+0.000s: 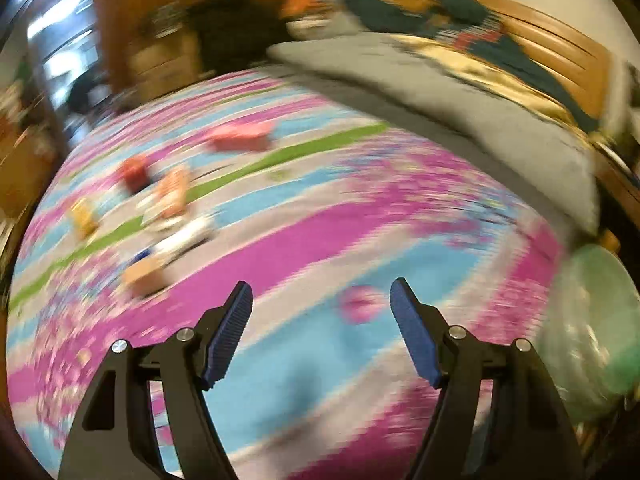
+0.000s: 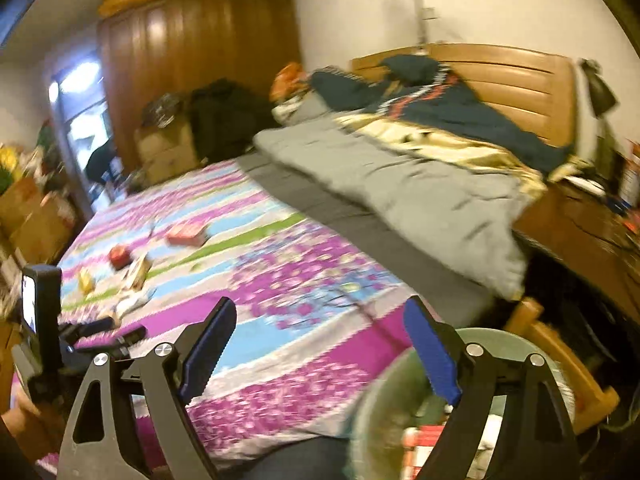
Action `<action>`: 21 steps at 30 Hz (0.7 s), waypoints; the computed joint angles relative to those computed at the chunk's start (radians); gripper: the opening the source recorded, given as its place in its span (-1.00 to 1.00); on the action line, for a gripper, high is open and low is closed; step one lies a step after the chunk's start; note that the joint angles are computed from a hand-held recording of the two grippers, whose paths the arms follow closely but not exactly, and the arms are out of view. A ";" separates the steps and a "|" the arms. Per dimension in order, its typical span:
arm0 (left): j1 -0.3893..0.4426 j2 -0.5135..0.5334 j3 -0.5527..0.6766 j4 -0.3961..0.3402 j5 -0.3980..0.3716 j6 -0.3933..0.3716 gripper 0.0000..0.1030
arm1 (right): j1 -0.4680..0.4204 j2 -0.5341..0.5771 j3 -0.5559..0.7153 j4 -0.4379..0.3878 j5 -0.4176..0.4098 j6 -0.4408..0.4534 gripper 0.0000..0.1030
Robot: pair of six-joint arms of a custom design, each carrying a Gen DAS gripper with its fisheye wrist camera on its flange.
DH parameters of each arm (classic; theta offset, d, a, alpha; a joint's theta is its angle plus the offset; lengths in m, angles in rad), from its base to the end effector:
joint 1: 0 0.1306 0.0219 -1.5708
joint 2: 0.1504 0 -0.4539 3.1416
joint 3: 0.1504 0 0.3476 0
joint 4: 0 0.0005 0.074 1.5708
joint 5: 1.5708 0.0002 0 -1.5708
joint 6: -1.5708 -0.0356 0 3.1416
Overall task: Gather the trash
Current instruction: 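Swing both open tools back over the remaining trash on the bed, then grasp the tan sponge block with the left tool while the right tool grasps the blue bottle cap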
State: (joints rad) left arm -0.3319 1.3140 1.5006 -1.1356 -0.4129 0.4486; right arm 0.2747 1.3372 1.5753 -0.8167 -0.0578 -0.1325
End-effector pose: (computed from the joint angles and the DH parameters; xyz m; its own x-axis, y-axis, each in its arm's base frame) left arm 0.3611 -0.1099 0.5596 -0.7260 -0.1700 -0.6663 -0.2635 0.9638 0.0413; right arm 0.3976 0.1137 0.6048 -0.5637 -0.0218 -0.8257 -0.2450 0.9591 0.1419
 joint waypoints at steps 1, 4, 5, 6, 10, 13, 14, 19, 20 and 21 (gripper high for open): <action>0.029 -0.016 -0.019 -0.002 -0.024 0.020 0.37 | 0.025 0.013 0.008 -0.005 0.001 0.001 0.67; 0.164 -0.043 -0.065 -0.026 -0.063 0.123 0.45 | 0.088 0.057 0.044 -0.035 -0.001 -0.007 0.68; 0.215 -0.043 -0.074 -0.027 -0.050 0.150 0.45 | 0.103 0.069 0.052 -0.039 -0.002 -0.009 0.68; 0.251 -0.039 -0.078 -0.028 -0.043 0.164 0.46 | 0.121 0.085 0.067 -0.051 -0.004 -0.011 0.68; 0.357 -0.016 -0.089 0.014 -0.016 0.159 0.51 | 0.170 0.124 0.096 -0.073 0.003 -0.006 0.70; 0.390 0.016 -0.087 0.043 -0.019 0.147 0.54 | 0.188 0.146 0.108 -0.093 0.006 0.003 0.70; 0.393 0.030 -0.082 0.042 -0.026 0.140 0.54 | 0.191 0.153 0.111 -0.099 0.007 0.004 0.70; 0.401 0.065 -0.079 0.066 0.018 0.101 0.54 | 0.196 0.176 0.121 -0.126 0.007 0.003 0.70; 0.403 0.075 -0.076 0.063 0.020 0.100 0.54 | 0.195 0.179 0.121 -0.128 0.006 0.003 0.70; 0.409 0.085 -0.075 0.062 0.024 0.093 0.54 | 0.195 0.180 0.121 -0.131 0.003 0.003 0.70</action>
State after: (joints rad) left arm 0.0769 1.3991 1.4255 -1.0731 -0.3886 0.5421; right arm 0.4696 1.5177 1.6962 -0.9473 -0.0545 -0.1291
